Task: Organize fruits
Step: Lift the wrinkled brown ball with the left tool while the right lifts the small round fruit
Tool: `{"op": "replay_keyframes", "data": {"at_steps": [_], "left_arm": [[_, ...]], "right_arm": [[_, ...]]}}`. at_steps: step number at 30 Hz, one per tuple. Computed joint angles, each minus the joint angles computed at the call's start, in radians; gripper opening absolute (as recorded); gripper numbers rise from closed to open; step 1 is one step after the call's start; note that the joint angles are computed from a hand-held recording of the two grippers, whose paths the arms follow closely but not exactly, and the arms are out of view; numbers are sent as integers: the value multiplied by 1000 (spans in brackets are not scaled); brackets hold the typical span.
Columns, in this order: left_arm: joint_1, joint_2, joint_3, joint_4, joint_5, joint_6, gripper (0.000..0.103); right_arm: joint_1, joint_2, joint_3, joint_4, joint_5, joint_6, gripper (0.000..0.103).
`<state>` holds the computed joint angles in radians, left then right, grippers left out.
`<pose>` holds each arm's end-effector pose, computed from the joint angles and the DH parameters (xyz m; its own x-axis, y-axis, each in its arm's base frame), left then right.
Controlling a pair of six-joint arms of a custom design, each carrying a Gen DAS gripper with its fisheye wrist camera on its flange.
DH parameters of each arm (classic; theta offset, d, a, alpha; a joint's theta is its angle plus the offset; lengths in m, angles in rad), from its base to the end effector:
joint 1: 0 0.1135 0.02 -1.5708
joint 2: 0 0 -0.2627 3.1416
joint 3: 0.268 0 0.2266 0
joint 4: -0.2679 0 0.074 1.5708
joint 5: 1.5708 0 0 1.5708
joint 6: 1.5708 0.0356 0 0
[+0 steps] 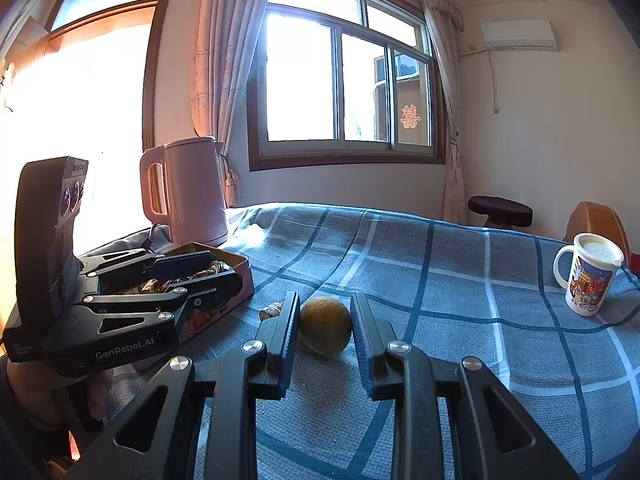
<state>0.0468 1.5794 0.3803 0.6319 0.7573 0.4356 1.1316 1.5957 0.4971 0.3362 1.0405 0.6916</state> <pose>0.2426 -0.0131 0.1407 -0.2566 0.2950 -0.9204 0.7203 0.6933 0.0213 0.1324 0.2095 0.1453 -0.3489 0.0159 -0.9370 0.0390 0.9992 0.0024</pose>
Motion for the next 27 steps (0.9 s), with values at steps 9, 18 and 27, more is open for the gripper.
{"op": "replay_keyframes", "data": {"at_steps": [9,18,27], "left_arm": [[18,-4,-15,32,22,-14,42],[47,-8,-49,110,58,-42,42],[70,-7,-81,179,86,-64,42]], "right_arm": [[28,2,-8,18,40,-5,28],[40,6,-5,20,61,-12,28],[40,13,-4,42,68,-33,28]]}}
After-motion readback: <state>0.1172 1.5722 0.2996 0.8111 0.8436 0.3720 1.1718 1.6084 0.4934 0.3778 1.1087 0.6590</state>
